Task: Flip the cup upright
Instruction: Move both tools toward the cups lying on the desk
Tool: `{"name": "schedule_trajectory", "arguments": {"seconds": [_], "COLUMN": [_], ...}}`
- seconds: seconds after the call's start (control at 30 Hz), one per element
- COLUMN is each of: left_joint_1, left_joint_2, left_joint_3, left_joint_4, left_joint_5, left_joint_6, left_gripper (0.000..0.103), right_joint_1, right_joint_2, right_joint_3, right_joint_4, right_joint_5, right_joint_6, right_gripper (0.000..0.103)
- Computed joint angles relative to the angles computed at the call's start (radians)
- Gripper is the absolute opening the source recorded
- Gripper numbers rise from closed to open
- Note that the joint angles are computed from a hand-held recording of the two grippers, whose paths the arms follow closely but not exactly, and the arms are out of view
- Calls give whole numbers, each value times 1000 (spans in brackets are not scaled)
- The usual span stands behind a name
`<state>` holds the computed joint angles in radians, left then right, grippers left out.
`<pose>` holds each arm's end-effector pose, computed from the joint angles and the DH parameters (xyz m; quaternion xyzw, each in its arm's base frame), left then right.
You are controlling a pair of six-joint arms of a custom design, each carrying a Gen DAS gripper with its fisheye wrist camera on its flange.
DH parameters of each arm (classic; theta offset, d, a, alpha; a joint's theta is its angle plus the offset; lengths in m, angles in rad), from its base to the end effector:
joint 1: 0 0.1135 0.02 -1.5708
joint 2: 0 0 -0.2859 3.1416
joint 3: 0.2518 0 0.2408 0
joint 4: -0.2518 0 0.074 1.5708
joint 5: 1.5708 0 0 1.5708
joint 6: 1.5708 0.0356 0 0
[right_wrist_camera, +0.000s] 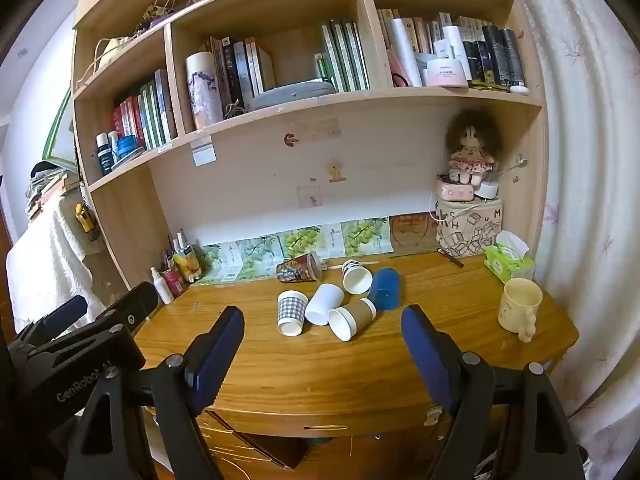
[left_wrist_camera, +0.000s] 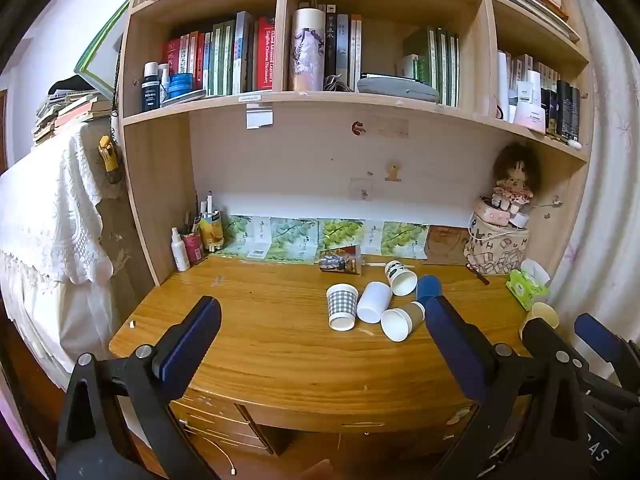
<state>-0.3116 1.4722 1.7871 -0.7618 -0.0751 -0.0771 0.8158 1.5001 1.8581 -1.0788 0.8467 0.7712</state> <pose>0.2804 -0.0875 0.4800 0.0791 0.8422 -0.0717 0.5286 0.2048 0.1787 0.4722 0.1508 0.8342 0.0055 0.5304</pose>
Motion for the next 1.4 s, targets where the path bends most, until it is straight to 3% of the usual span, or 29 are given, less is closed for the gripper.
{"name": "schedule_trajectory", "arguments": {"seconds": [0.4,0.77,1.4], "left_joint_1": [27,68,205], "left_joint_2": [0,35,109], "left_joint_3": [-30,38,136], "left_joint_4": [34,-3,-121], "left_joint_5": [35,85,259], "left_joint_6": [19,21,84], "left_gripper": [102,102,102], "right_joint_1": [3,0,54], "right_joint_2": [33,63,222], "right_joint_3": [40,80,289], "right_joint_4": [-17,-30,-203], "right_joint_5": [1,-11,12], "right_joint_6": [-5,-24,135], "right_gripper": [82,82,82]}}
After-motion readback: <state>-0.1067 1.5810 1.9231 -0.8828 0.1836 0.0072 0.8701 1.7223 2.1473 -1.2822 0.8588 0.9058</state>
